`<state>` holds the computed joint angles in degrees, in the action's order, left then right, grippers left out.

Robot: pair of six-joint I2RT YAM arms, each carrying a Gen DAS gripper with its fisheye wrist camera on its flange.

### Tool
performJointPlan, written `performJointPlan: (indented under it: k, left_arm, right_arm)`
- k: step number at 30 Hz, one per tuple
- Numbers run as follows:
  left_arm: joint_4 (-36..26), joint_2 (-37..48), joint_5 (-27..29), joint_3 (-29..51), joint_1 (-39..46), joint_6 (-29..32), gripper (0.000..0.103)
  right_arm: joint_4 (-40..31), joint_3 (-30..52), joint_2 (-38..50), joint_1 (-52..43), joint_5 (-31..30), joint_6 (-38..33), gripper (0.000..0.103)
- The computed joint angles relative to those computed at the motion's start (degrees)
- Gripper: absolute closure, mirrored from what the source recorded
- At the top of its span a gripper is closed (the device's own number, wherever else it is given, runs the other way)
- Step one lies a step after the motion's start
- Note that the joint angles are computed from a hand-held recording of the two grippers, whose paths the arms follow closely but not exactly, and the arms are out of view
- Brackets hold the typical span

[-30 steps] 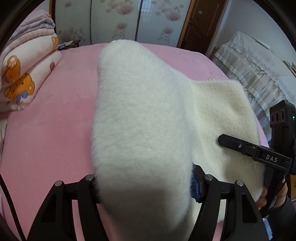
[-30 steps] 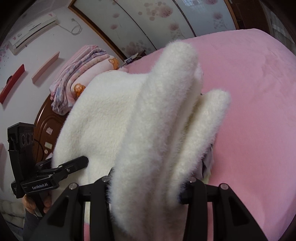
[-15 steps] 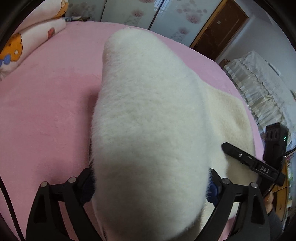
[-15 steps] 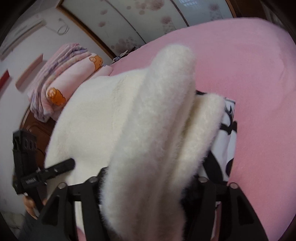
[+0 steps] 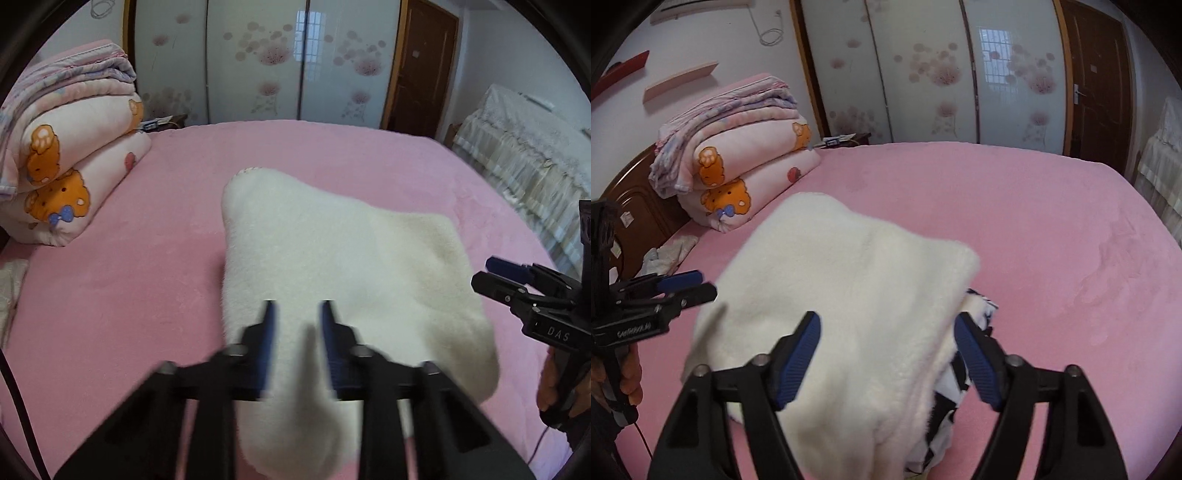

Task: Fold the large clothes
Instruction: 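Lower the square onto the stack and open both grippers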

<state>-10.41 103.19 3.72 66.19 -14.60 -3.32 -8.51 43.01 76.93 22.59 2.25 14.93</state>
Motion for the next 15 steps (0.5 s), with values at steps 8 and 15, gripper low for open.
performJointPlan:
  k: [8,15]
  left_arm:
    - [3.0,2.9,-5.9,-2.1,-2.7,-2.2,0.093]
    - [2.1,2.8,-7.9,-2.2,-3.7,-6.2,0.092]
  right_arm:
    - [1.3,-0.8,11.1,-2.4,-0.2,0.3,0.103]
    - [3.6,-2.5,11.3,-5.1,-4.0,1.5,0.103]
